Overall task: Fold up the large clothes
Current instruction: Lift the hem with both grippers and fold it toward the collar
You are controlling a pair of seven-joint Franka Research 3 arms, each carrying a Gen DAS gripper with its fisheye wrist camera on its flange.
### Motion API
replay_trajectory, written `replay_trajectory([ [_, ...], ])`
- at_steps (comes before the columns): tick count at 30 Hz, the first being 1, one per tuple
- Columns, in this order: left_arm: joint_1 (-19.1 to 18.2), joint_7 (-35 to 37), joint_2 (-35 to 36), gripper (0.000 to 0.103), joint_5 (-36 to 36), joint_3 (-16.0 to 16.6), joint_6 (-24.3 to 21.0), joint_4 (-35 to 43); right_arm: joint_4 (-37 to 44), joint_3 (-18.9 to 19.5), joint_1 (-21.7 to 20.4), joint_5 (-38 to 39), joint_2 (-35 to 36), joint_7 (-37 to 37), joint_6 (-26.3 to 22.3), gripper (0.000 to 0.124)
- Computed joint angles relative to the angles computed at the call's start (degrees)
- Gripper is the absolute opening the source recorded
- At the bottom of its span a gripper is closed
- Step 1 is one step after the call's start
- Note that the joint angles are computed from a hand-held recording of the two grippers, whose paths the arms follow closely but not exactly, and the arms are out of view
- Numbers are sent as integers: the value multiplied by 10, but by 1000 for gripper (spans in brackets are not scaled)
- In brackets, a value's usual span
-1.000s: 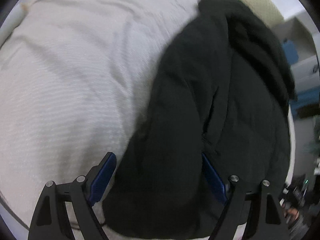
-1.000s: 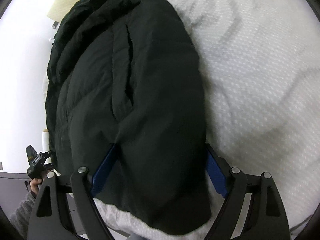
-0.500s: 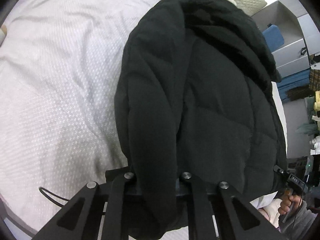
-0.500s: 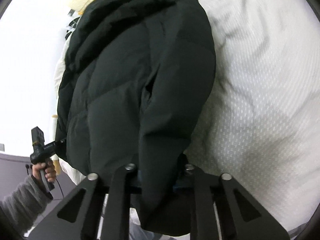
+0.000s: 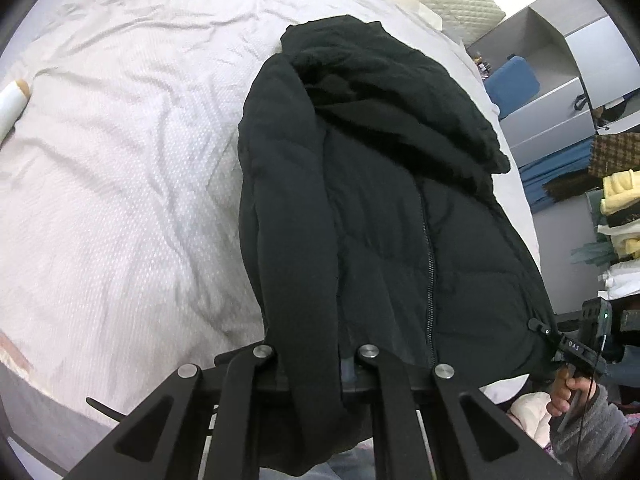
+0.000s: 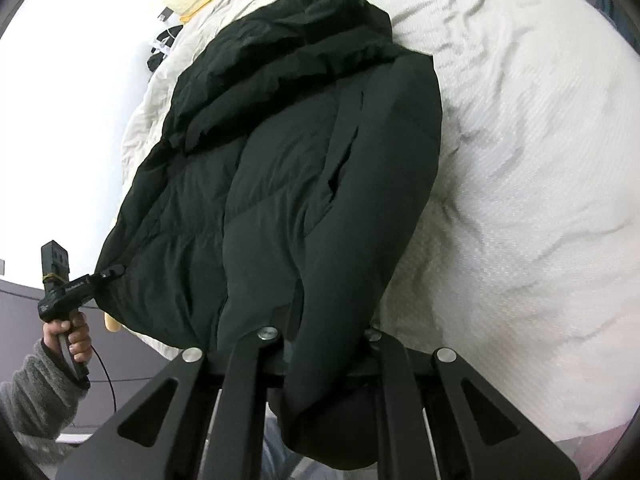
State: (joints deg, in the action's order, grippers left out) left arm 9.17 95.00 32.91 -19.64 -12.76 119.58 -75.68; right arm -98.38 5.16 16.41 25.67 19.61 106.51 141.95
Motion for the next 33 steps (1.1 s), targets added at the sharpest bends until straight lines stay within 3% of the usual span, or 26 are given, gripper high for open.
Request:
replay_trajectory([
  [10,14,26,-122,9,-45,9,-9,-122,-27,-1,3,-8,-36,4,-14,10],
  [17,20,16,-220,9,-109,47,-7,-223,-109,-1,-2,32,-110,-5,-6,10],
  [21,23,-4,-268,8,-158,69,-8,-262,-114,-3,-1,43,-129,11,-6,9],
  [27,24,-42,-281,7,-204,94,-48,-231,-118,-8,-7,70,-169,10,8,8],
  [33,45,-80,-261,7,-231,106,-129,-156,-109,-19,-18,96,-195,5,-10,8],
])
